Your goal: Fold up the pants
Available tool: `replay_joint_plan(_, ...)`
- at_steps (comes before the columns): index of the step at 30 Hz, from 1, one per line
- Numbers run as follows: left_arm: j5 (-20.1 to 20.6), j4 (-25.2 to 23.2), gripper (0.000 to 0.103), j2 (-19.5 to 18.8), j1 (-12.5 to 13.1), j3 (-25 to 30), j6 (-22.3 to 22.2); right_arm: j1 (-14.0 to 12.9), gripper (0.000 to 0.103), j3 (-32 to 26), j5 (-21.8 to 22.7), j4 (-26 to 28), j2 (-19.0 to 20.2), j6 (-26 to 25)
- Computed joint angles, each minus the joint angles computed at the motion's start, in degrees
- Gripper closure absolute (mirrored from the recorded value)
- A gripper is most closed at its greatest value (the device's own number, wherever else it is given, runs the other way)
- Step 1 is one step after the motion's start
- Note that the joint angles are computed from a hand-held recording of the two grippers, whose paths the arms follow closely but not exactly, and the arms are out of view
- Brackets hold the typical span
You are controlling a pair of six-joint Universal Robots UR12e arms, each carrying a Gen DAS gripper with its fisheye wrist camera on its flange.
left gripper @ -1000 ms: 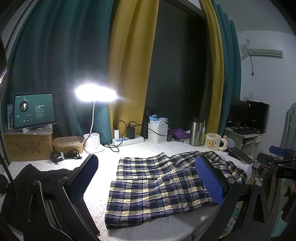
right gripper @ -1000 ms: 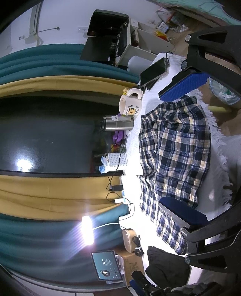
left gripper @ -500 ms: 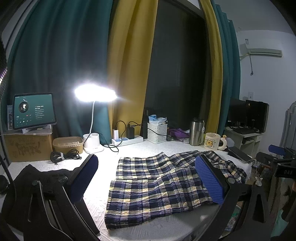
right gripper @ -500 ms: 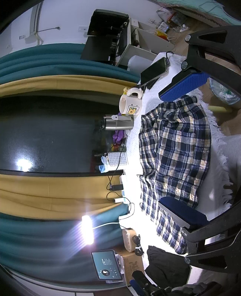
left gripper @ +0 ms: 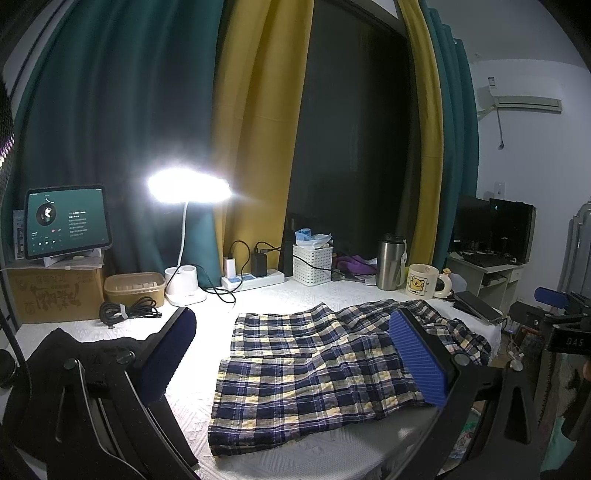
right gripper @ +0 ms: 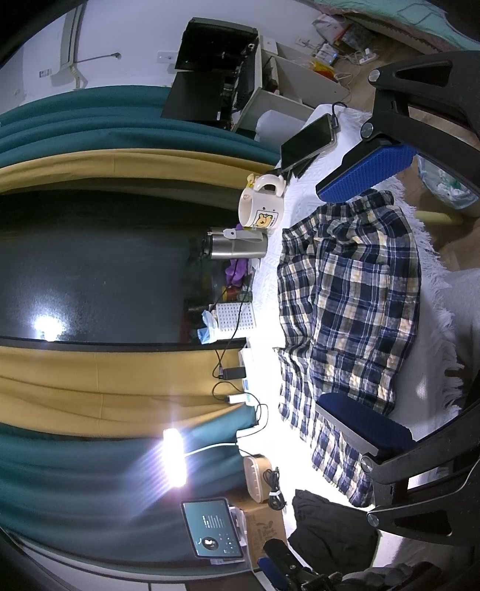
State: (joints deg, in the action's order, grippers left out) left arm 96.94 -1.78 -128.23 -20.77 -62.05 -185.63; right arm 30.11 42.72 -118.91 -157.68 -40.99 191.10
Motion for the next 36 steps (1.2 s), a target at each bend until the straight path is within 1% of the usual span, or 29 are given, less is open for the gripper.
replay_joint_plan(12,-0.1,0.3,0.0,0.0,-0.1,-0.1,0.3,0.0,0.0,0.1,0.0,0.0,0.0,0.0)
replay_joint_plan(16,-0.6,-0.4,0.0,-0.1,-0.1,0.3,0.7,0.0,0.0,0.0,0.1,0.0,0.0,0.1)
replay_joint_plan(20,-0.9,0.1,0.0,-0.1,0.0,0.3,0.4,0.2,0.0,-1.5,0.0,0.3,0.7,-0.5)
replay_joint_plan(23,-0.7,0.2,0.0,-0.3,0.1,0.7,1.4,0.2,0.0,-2.4,-0.1,0.4,1.1,-1.1)
replay_joint_plan(25,0.0,0.2,0.0,-0.9,0.2,1.6,2.9,-0.1,0.0,-2.9,-0.1,0.6,1.4,-1.3)
replay_joint_plan(27,0.3,-0.9,0.0,-1.7,0.5,3.3,4.1,-0.4,0.0,-4.1,-0.3,1.6,2.0,-1.3)
replay_joint_plan(29,0.2,-1.6,0.0,-2.3,0.8,4.5,4.2,-0.8,0.0,-5.3,-0.3,2.5,2.7,-1.3)
replay_joint_plan(31,0.3,-3.5,0.0,-3.4,1.2,6.4,4.6,-1.2,0.0,-6.9,-0.2,4.2,3.6,-0.9)
replay_joint_plan(33,-0.6,-5.7,0.0,-4.2,1.5,8.2,4.2,-1.6,0.0,-8.8,0.1,6.1,4.6,-0.2)
replay_joint_plan(36,-1.4,-9.8,0.0,-5.9,1.9,11.4,3.6,-2.3,0.0,-12.0,0.4,9.0,6.2,0.8)
